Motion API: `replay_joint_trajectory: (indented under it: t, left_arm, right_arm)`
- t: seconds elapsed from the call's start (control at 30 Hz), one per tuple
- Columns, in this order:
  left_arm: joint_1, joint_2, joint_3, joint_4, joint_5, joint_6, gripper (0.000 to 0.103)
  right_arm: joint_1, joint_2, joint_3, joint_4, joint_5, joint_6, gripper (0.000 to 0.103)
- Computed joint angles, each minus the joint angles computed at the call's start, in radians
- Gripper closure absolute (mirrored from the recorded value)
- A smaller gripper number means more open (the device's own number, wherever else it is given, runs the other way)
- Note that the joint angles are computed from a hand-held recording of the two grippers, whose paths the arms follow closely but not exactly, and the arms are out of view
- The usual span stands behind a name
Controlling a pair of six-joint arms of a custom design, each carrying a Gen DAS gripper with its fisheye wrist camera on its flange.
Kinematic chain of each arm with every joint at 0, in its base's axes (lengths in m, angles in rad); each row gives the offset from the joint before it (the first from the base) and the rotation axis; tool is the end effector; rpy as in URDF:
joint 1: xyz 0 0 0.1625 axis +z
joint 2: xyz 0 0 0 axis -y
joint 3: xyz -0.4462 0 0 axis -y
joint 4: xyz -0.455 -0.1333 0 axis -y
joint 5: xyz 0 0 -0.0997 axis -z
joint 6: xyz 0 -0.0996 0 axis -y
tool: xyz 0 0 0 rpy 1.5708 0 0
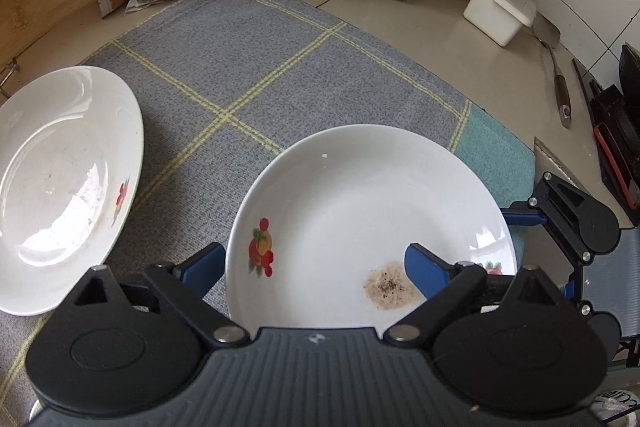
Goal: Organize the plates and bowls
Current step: 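Lift the stained plate with the left tool and carry it across the mat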
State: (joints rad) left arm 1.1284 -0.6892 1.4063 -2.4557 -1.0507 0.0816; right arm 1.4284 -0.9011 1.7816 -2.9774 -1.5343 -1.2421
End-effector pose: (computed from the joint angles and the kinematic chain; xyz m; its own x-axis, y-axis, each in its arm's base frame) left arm -0.1773 -0.8013 0.0787 -0.7826 0.3681 -0.5020 0.4875 0.8639 -0.1265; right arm 0.0358 -0.7152 0.1255 -0.4363 -0.7703 0.4651 -0.8991 0.3934 -0.1920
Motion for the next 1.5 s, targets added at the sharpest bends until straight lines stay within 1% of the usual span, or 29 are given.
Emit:
replay_joint_trajectory:
  t: [0.03,0.1,0.3,0.43,0.77,1.13,1.37,1.5]
  left_arm:
    - [0.002,0.001,-0.005,0.009,-0.008,0.0,0.014]
    - [0.004,0.003,-0.013,0.029,-0.019,-0.006,0.014]
    - [0.006,0.011,-0.036,0.071,-0.016,-0.016,0.019]
    - [0.007,0.015,-0.046,0.091,-0.015,-0.026,0.02]
    - [0.007,0.022,-0.064,0.114,-0.012,-0.039,0.02]
    - [0.006,0.024,-0.068,0.123,-0.011,-0.04,0.02]
    - [0.001,0.011,-0.056,0.121,-0.019,-0.061,0.02]
    - [-0.008,0.002,-0.051,0.119,-0.012,-0.079,0.02]
  right_arm:
    - [0.002,0.001,-0.005,0.01,-0.005,-0.001,0.0]
    - [0.004,0.002,-0.017,0.039,-0.006,-0.015,0.0]
    - [0.002,0.006,-0.057,0.13,0.011,-0.066,0.0]
    - [0.004,0.012,-0.081,0.182,0.015,-0.092,0.0]
    - [0.013,0.018,-0.103,0.224,-0.001,-0.1,0.0]
    - [0.03,0.024,-0.114,0.233,-0.048,-0.08,0.0]
    - [0.043,0.019,-0.129,0.273,-0.074,-0.066,0.0]
    - [0.051,0.013,-0.139,0.293,-0.077,-0.087,0.0]
